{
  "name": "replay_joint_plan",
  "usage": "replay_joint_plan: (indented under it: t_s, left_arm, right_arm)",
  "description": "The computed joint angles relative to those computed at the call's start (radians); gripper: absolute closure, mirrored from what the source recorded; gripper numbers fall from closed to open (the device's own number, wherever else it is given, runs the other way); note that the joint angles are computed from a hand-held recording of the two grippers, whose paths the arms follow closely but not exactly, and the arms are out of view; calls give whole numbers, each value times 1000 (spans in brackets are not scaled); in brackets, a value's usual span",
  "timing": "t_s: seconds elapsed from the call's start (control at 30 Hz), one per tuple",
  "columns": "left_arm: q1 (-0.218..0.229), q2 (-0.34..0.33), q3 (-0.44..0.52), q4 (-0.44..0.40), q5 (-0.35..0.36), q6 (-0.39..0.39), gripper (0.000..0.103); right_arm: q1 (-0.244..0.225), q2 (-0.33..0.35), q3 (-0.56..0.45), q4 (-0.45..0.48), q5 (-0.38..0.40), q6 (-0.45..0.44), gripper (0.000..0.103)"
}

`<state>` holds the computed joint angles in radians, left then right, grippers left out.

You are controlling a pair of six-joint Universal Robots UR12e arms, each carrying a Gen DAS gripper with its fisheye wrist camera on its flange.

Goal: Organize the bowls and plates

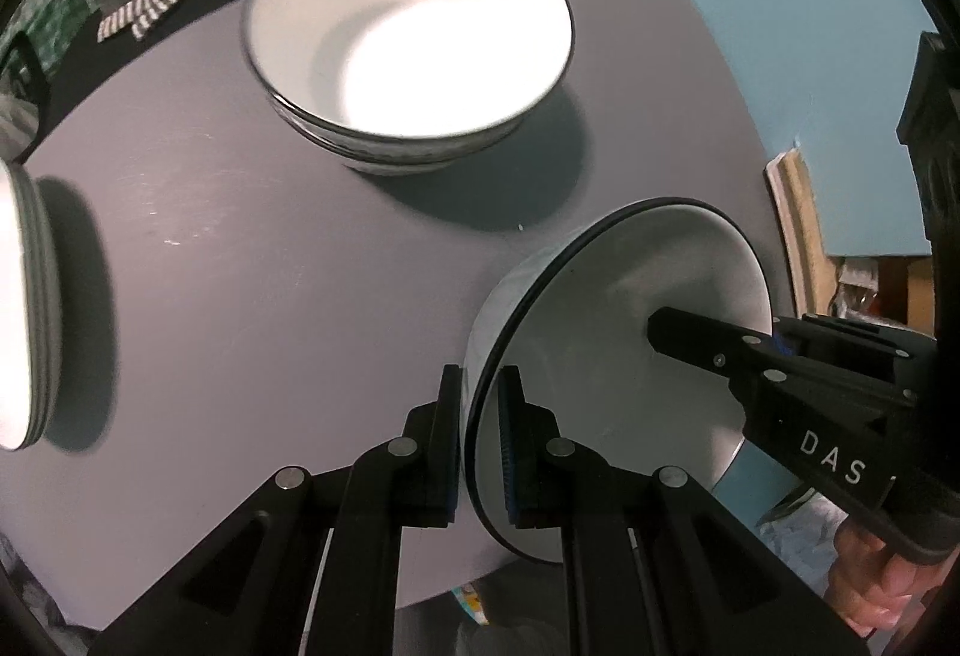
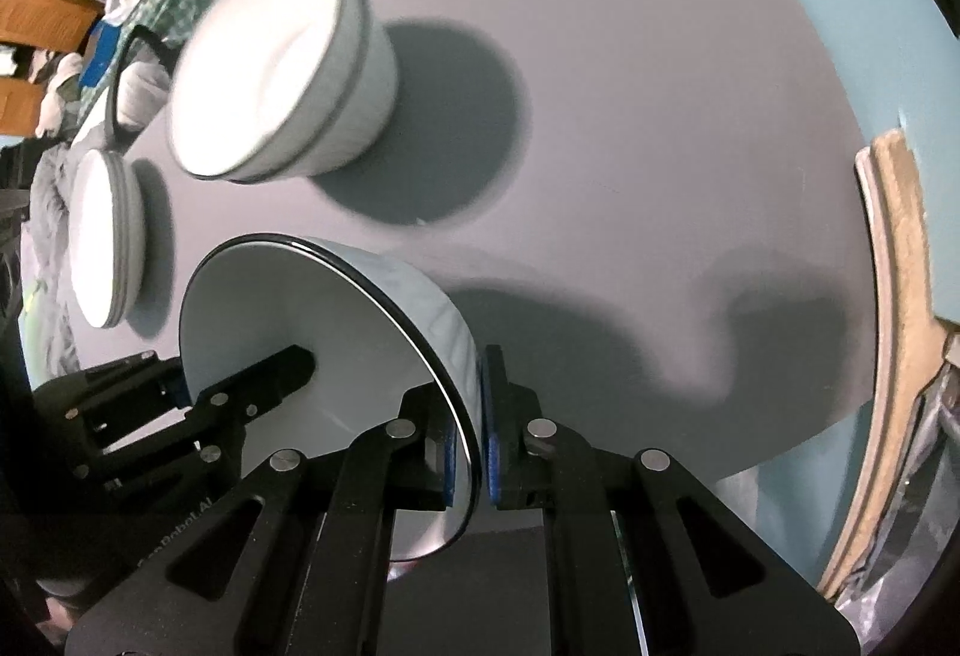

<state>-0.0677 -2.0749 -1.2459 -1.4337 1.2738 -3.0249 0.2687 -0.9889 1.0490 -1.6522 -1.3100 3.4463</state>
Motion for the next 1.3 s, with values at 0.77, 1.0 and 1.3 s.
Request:
replay_joint_plan:
  t_s: [0.77,1.0,1.3]
  left_arm:
    - [47,-92,223,28,45,-1,93]
    - [50,-156,302,-3,60,-25,93]
    - [43,-194,339,-19,99,-19,93]
  right_arm:
    - [33,122,-217,-26,-8,-22,95]
    - [25,179,-310,41,-8,-18,95]
    - [18,223,-363,110,17,-4,95]
